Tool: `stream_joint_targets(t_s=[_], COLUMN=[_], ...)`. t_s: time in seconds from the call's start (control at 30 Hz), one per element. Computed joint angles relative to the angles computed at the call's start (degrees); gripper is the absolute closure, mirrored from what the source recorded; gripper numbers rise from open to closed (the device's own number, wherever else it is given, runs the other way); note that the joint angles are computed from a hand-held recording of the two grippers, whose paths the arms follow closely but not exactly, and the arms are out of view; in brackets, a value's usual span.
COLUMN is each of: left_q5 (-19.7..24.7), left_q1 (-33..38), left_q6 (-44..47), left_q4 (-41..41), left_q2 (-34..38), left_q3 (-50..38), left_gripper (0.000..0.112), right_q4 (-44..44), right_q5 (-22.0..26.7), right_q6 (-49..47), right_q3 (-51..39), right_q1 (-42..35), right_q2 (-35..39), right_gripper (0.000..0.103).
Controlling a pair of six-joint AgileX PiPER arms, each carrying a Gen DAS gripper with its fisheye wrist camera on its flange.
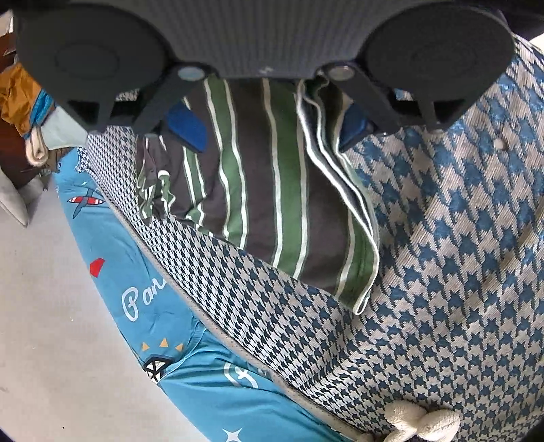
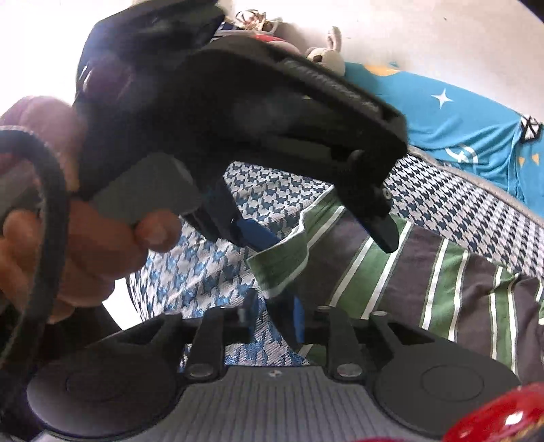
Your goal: Fold clothes
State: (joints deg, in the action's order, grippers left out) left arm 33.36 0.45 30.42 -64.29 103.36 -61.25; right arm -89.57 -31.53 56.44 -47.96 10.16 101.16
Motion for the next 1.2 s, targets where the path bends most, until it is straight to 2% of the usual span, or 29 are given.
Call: stream_joint_targets(t_s=[0.03,0.17,0.33,0.37,0.43,0.57,0.67,0.83,0.97,1.03,1.13,1.2], left_q5=[0.06,0.48,1.35,1.54,1.81,2.0,1.08,1.39,2.51,1.94,1.09,0.31], left_q1=[0.11,0.13,0.35,0.39,0.47,0.62,0.99,2.37,2.98,2.55,2.2,1.95], left_q6=[0.07,-0.61,-0.63,-0.47,-0.24,-1.23,-4.27,-9.85,-10.42,-10.8,-11.82,-13.55], left_q4=[0.03,0.67,0.72,0.64,0.62,2.87,6.45,11.28,11.33,12.7,14.12,15.35], left_q2=[-0.05,0.15,0.46,0.52,0.65,1.48,2.6,7.86,11.97,12.8,13.46,13.77], left_q3=[0.15,-0.36,-0.8,-0.86,-0.97,-2.45,-4.76,-11.62,-15.98,-17.35,-18.49,-19.25], left_gripper=[0.028,0.028,0.028,0.028,0.028,0.027,0.022,0.018,0.019,0.02,0.024,0.039], right_q4=[1.86,10.12,29.14,32.12,38.37,39.06,37.89,35.53,33.2,31.48,34.74,35.49], right_q5=[0.65,2.86,5.84,6.61,8.17,8.18,7.58,7.28,7.0,6.62,5.23,4.31], right_q6=[-2.21,-11.42,-31.59,-34.18,-39.39,-38.44,-36.62,-33.76,-30.9,-28.87,-31.56,-32.31], right_q3=[0.55,2.06,3.6,3.56,3.4,3.18,3.3,3.16,2.82,2.65,6.19,7.11], right_q1=[0.52,2.79,6.63,7.21,8.34,7.72,6.93,6.37,5.62,4.8,4.53,3.95], right_q2=[-0.11,0.31,2.1,2.38,2.87,2.2,1.22,0.44,-0.13,-0.52,-2.5,-2.73], right_gripper=[0.068,0.067,0.068,0.07,0.094,0.097,0.097,0.097,0.097,0.097,0.097,0.097])
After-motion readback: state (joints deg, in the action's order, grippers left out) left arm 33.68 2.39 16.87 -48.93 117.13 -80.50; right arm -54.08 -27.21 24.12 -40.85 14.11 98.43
